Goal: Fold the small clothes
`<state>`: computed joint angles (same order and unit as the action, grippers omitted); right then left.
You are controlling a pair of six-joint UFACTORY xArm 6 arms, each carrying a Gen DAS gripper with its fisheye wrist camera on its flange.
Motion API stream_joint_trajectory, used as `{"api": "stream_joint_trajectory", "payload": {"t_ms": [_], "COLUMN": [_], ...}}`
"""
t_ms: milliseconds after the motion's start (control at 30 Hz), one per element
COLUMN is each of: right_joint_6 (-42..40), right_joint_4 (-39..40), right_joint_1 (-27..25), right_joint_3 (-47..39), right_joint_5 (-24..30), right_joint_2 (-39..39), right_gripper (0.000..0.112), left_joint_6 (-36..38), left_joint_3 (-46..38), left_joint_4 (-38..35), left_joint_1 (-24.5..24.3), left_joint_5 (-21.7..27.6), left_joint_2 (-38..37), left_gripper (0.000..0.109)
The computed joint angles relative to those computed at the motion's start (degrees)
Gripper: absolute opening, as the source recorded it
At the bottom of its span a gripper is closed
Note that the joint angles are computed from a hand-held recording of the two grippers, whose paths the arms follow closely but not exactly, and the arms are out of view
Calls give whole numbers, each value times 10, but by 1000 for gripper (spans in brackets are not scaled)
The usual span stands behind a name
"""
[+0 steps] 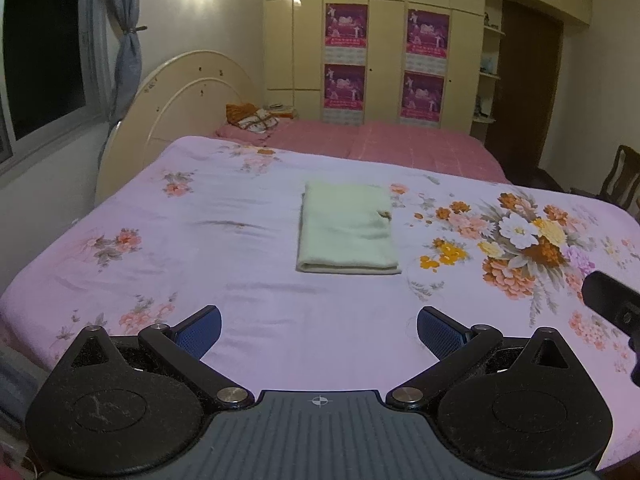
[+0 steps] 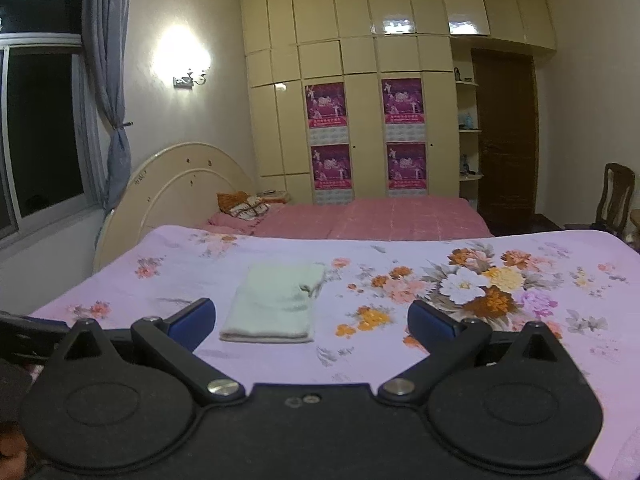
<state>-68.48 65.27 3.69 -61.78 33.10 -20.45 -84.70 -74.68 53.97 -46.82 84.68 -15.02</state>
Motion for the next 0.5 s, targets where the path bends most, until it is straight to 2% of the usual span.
{"api": "stream_joint_trajectory", "payload": {"t_ms": [267,500], "right_joint_6": [11,-2], "right_joint_4": [-19,-11], "right_joint_1": [-1,-9], "right_joint_3": [19,29], "right_joint_5": [-17,1], "right_joint_2": [-13,-26], "right_gripper": [102,102], "left_joint_6": [-15,-17], "left_joint_3": [3,-1], "left_joint_4": [6,12], "left_joint_1": [-20,-26], "left_joint_5": [20,33], "left_joint_2": [-6,-3], "left_gripper": [103,103]}}
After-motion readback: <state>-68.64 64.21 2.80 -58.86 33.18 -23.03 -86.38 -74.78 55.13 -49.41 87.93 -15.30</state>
